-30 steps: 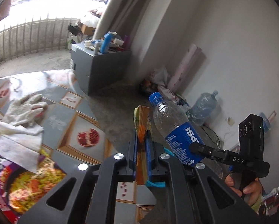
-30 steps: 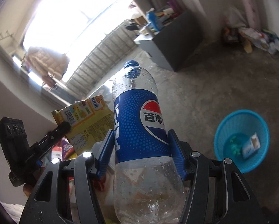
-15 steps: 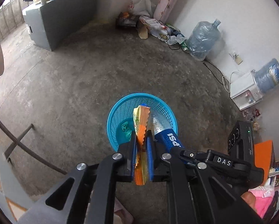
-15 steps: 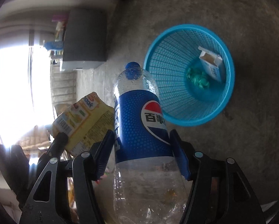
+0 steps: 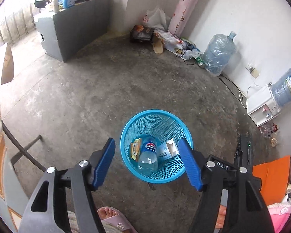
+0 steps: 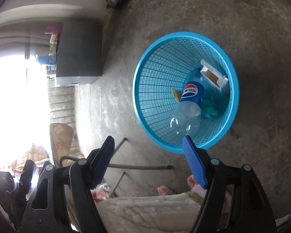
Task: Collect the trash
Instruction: 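Carry packet and bottle over the wastebasket and open both grippers, then move both tools back to the table toward the white glove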
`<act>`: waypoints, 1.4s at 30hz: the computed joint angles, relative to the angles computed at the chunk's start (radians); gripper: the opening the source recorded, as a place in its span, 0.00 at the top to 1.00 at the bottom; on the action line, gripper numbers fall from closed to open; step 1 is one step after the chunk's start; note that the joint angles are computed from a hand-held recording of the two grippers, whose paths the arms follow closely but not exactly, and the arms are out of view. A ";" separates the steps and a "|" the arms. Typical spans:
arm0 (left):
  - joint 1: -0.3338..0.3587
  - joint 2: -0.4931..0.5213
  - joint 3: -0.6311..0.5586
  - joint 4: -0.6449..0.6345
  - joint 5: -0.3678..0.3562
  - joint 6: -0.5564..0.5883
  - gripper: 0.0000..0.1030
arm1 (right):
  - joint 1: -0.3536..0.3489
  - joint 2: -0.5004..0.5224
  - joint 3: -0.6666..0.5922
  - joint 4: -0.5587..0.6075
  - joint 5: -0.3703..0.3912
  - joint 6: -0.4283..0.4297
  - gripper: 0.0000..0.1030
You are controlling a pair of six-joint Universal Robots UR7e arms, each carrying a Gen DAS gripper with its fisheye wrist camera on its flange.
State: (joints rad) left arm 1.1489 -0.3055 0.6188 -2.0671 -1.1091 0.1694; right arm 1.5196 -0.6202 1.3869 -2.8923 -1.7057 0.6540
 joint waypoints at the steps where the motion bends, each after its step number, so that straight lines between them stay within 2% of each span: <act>1: -0.002 -0.015 0.021 -0.020 -0.002 0.007 0.35 | 0.009 -0.005 0.007 -0.004 -0.021 -0.010 0.33; 8: -0.005 -0.164 0.207 -0.136 -0.082 0.017 0.29 | 0.126 0.005 -0.017 0.006 -0.270 -0.137 0.32; 10: -0.007 -0.206 0.255 -0.160 -0.094 0.031 0.29 | 0.168 0.018 -0.033 -0.008 -0.348 -0.187 0.27; 14: -0.009 -0.263 0.254 -0.033 -0.137 0.044 0.22 | 0.246 0.044 -0.068 -0.052 -0.481 -0.308 0.17; 18: -0.024 -0.369 0.394 -0.131 -0.119 0.084 0.13 | 0.310 0.084 -0.122 -0.084 -0.598 -0.450 0.08; 21: -0.028 -0.446 0.485 -0.192 -0.119 0.093 0.06 | 0.351 0.118 -0.172 -0.088 -0.697 -0.526 0.08; 22: -0.025 -0.471 0.506 -0.198 -0.131 0.092 0.06 | 0.366 0.131 -0.190 -0.097 -0.735 -0.547 0.08; 26: -0.019 -0.545 0.541 -0.169 -0.145 0.053 0.06 | 0.400 0.167 -0.237 -0.136 -0.796 -0.605 0.08; 27: -0.018 -0.562 0.546 -0.162 -0.146 0.046 0.06 | 0.411 0.188 -0.267 -0.131 -0.838 -0.611 0.08; 29: -0.016 -0.601 0.561 -0.167 -0.139 0.045 0.06 | 0.432 0.231 -0.325 -0.163 -0.904 -0.682 0.08; 30: -0.016 -0.620 0.573 -0.183 -0.130 0.047 0.06 | 0.442 0.251 -0.348 -0.207 -0.917 -0.747 0.08; 33: -0.008 -0.690 0.613 -0.240 -0.113 0.066 0.06 | 0.462 0.298 -0.409 -0.365 -0.879 -0.965 0.08; 35: 0.000 -0.726 0.625 -0.260 -0.103 0.063 0.06 | 0.470 0.312 -0.438 -0.415 -0.823 -1.050 0.08; 37: 0.012 -0.766 0.642 -0.288 -0.096 0.045 0.06 | 0.467 0.292 -0.420 -0.418 -0.714 -1.066 0.08; 40: 0.032 -0.820 0.678 -0.348 -0.063 0.022 0.06 | 0.456 0.253 -0.380 -0.397 -0.531 -1.016 0.08; 42: 0.043 -0.848 0.698 -0.384 -0.036 0.012 0.06 | 0.452 0.250 -0.385 -0.362 -0.452 -0.977 0.08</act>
